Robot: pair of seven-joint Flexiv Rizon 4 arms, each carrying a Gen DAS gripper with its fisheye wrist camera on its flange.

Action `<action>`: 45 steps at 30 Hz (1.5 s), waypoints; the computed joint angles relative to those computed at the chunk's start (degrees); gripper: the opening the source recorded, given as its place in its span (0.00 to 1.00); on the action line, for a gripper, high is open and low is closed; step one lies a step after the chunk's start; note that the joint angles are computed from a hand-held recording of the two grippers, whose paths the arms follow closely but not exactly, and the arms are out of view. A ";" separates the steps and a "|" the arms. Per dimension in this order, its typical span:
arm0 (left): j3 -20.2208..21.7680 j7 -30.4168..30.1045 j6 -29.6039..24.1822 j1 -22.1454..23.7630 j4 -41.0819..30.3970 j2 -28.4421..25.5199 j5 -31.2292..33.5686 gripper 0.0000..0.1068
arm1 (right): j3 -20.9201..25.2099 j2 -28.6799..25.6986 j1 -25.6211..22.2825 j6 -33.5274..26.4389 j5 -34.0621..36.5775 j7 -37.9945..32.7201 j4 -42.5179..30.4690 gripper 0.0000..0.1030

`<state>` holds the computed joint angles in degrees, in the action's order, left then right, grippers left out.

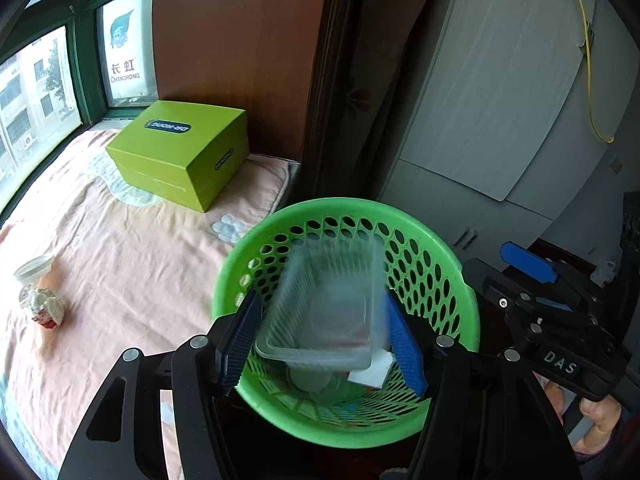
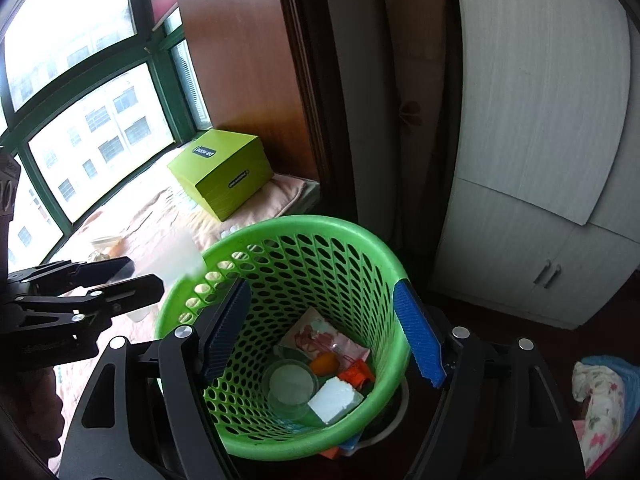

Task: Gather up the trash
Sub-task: 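Carry foam block and tray to the green basket and release both, then move both tools back over the table toward the remaining cups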

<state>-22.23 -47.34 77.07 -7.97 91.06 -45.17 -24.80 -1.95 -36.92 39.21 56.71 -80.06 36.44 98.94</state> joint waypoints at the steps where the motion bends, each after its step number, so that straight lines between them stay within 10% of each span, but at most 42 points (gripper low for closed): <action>1: 0.17 -0.15 -0.06 -0.24 -0.34 -0.24 0.07 0.62 | 0.00 0.09 0.00 -0.05 -0.05 0.16 0.12 0.71; 26: 3.90 -9.18 6.69 4.08 3.86 1.93 1.47 0.78 | -1.60 -4.48 0.79 6.40 0.77 -4.74 -7.03 0.76; 45: 15.43 -20.13 7.79 6.68 1.28 0.49 6.17 0.78 | -6.75 -15.50 6.29 12.40 18.47 -24.93 -23.75 0.76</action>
